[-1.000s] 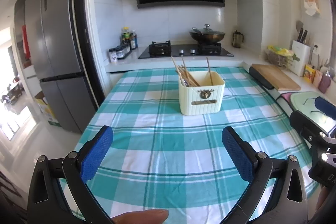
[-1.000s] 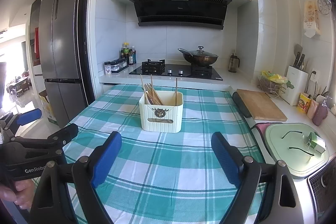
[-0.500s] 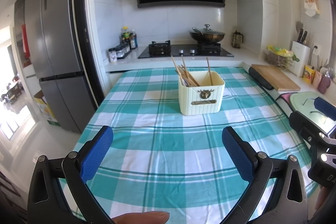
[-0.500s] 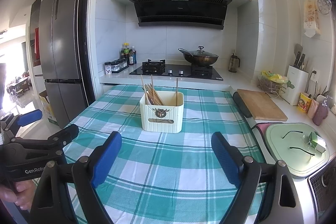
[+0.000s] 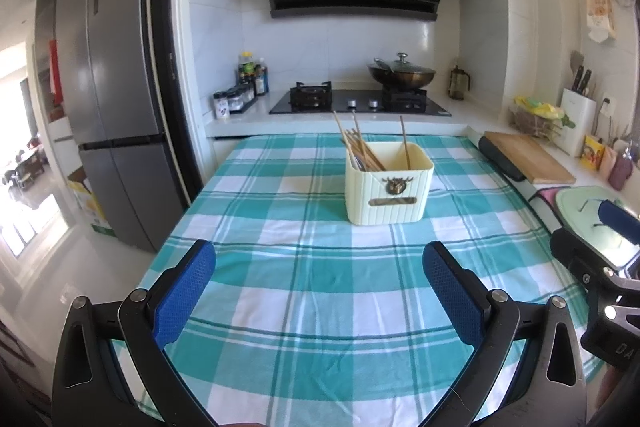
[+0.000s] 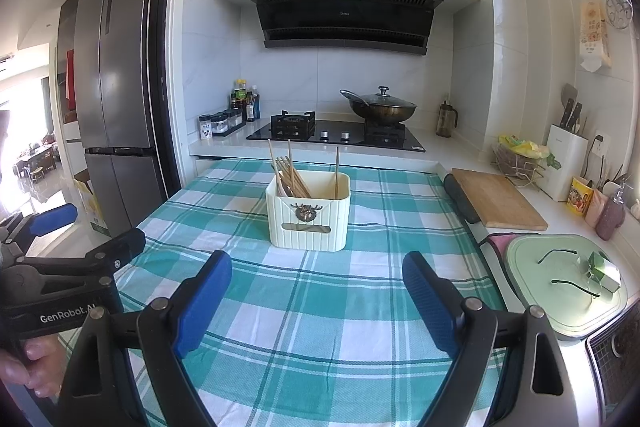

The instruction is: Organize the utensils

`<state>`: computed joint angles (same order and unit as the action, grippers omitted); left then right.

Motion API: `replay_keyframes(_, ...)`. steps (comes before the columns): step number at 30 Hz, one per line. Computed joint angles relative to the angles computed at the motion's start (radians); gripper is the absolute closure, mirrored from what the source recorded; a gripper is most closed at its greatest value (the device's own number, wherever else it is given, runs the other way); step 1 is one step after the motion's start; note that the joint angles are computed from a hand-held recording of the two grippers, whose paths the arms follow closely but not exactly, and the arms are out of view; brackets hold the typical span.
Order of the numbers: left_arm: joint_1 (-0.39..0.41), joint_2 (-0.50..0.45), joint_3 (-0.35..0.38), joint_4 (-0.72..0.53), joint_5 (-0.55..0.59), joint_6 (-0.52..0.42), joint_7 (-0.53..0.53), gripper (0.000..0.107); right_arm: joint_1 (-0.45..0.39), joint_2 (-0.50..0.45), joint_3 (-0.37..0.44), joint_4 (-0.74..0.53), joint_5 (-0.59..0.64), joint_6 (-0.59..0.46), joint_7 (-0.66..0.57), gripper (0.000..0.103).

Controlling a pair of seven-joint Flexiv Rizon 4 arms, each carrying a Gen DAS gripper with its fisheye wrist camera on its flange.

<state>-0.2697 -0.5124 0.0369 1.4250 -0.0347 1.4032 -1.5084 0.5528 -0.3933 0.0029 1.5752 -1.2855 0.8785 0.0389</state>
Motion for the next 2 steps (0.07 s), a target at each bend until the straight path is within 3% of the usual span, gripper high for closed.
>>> replay_keyframes(2,0.018,-0.015,-0.031,-0.015,-0.016,-0.018,0.03,0.004,-0.004,-0.002,-0.001,0.001,0.003,0.006,0.001,0.014)
